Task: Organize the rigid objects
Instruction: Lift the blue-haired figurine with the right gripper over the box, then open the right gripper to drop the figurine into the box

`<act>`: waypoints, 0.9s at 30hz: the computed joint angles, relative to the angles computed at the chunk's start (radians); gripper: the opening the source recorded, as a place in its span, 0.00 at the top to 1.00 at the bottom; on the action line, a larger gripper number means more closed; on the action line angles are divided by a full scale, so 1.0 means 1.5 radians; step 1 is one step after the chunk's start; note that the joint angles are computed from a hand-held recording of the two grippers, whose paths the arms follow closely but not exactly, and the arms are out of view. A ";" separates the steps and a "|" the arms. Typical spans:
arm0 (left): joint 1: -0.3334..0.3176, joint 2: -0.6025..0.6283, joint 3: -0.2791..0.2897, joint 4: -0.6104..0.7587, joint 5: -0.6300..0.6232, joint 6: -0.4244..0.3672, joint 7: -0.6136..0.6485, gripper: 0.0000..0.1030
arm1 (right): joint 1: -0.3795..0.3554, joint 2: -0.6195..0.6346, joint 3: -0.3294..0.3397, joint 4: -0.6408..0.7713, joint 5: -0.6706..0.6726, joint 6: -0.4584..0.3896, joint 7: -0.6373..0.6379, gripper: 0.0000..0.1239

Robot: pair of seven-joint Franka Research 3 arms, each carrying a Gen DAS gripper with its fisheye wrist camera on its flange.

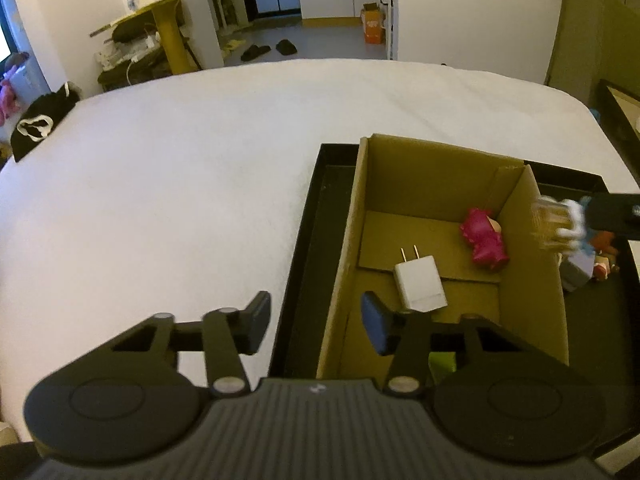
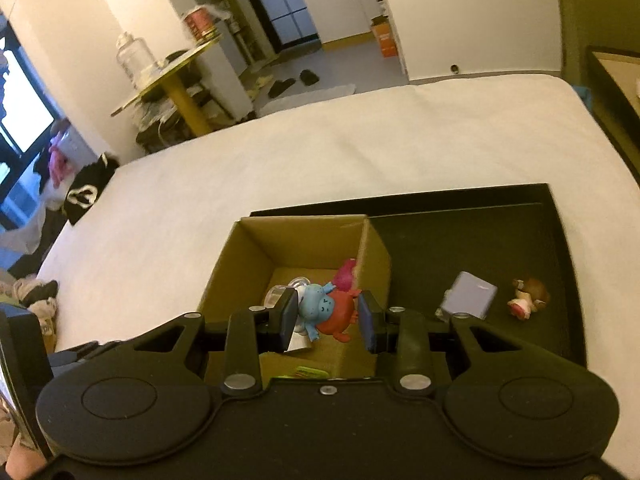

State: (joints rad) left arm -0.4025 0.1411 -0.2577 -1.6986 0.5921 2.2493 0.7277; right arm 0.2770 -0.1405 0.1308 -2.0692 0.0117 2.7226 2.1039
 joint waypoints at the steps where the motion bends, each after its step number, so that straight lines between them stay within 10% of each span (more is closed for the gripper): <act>1: 0.001 -0.001 0.000 -0.002 -0.003 0.004 0.003 0.57 | 0.001 0.010 0.002 0.011 -0.004 -0.003 -0.001 0.74; 11: 0.016 0.010 0.002 -0.002 -0.065 0.032 0.025 0.91 | 0.038 0.085 -0.002 0.103 -0.007 -0.049 -0.025 0.74; 27: 0.030 -0.005 0.005 -0.027 -0.099 0.076 0.025 0.91 | 0.064 0.159 -0.024 0.222 0.035 -0.092 -0.098 0.62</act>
